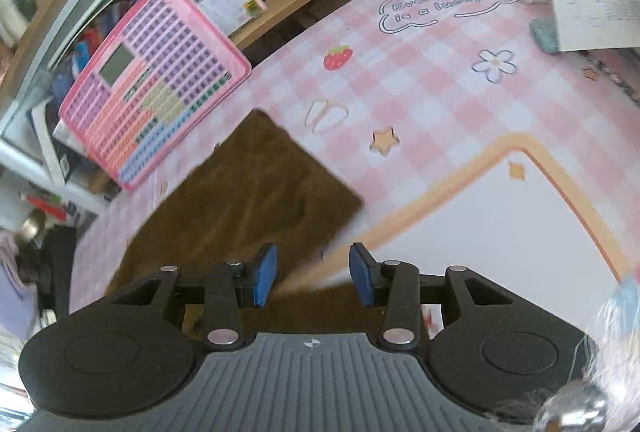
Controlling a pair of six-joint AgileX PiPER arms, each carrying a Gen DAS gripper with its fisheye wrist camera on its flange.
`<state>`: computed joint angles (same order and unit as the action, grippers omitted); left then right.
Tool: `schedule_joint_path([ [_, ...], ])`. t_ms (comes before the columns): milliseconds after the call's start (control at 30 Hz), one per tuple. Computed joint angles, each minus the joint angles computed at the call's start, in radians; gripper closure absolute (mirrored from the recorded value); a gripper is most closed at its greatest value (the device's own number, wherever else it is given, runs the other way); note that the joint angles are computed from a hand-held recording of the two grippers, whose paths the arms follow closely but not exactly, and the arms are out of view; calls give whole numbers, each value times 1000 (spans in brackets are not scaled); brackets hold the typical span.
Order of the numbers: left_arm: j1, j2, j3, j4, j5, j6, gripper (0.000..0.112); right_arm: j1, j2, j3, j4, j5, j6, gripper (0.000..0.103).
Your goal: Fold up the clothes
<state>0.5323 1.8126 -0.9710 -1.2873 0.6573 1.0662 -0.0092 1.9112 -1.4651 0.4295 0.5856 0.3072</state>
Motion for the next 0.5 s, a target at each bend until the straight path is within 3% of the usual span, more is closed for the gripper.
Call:
schedule_joint_path([
  [133, -145, -21, 37, 10, -147, -76, 89, -52, 155, -172, 94, 111, -7, 67],
  [233, -210, -39, 70, 2, -245, -116, 89, -56, 262, -323, 99, 208, -4, 76],
  [300, -239, -49, 89, -18, -299, -133, 88, -42, 338, -458, 62, 280, -2, 96],
  [333, -247, -55, 98, -30, -316, -141, 88, -35, 371, -525, 61, 294, -11, 97],
  [400, -265, -70, 112, -16, -353, -180, 88, -26, 395, -608, 109, 275, -91, 100],
  [500, -302, -91, 128, 52, -410, -281, 88, -15, 304, -590, 351, 134, -391, 100],
])
